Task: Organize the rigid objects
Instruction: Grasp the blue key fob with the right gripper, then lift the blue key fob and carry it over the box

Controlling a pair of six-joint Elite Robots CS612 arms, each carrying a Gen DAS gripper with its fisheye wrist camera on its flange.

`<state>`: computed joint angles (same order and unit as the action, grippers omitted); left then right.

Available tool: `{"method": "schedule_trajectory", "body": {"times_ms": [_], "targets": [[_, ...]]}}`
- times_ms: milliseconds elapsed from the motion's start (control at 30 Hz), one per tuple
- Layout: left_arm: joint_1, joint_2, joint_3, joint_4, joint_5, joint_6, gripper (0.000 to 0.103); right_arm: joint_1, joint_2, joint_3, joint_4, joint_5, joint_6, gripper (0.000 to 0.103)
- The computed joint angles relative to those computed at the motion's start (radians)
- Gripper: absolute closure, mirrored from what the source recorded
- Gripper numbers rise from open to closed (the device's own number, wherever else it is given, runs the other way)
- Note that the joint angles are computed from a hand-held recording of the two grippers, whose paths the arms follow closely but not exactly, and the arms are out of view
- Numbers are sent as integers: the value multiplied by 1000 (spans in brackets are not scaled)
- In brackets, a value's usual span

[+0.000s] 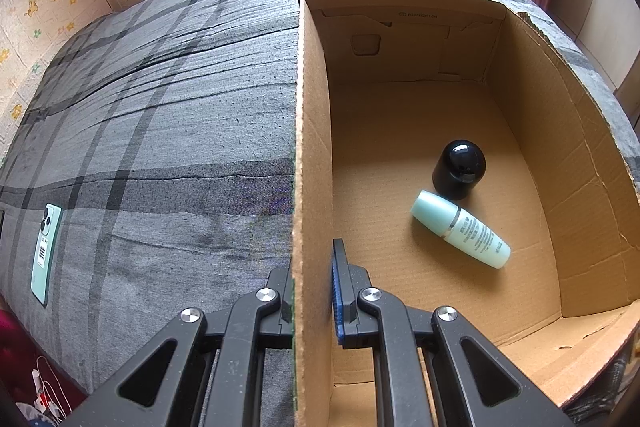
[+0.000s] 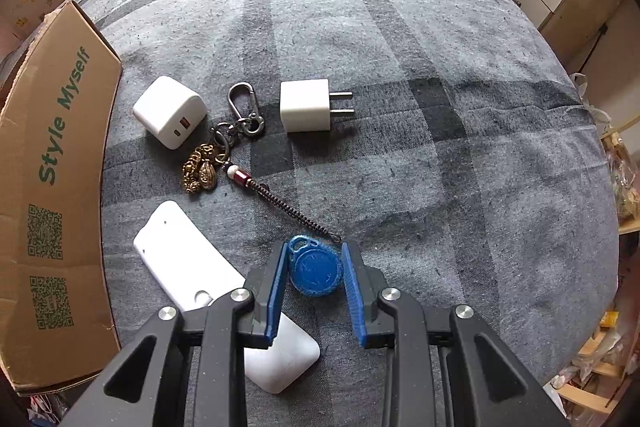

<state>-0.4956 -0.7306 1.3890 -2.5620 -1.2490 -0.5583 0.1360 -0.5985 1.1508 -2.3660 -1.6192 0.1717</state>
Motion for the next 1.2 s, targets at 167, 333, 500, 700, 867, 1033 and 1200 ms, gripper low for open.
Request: {"method": "schedule_trajectory", "body": {"times_ms": [167,333,500,700,867,1033,1200], "targets": [[0,1,-1,2,2,2,91,5,-21,8,-10,-2,-28,74],[0,1,-2,1,0,2,91,13,-39,14,-29,-3,-52,74],[1,1,-2,1,-1,2,91,24,-51,16,-48,-4,-76,74],[0,1,-2,1,0,2,91,35,-55,4,-78,7,-106,74],[0,1,-2,0,0,2,91,46,-63,1,-100,14,-135,74],[0,1,-2,1,0,3,91,56,-68,-8,-114,24,-165,74],[0,1,-2,2,1,3,91,69,-69,-24,-126,37,-197,74]]}}
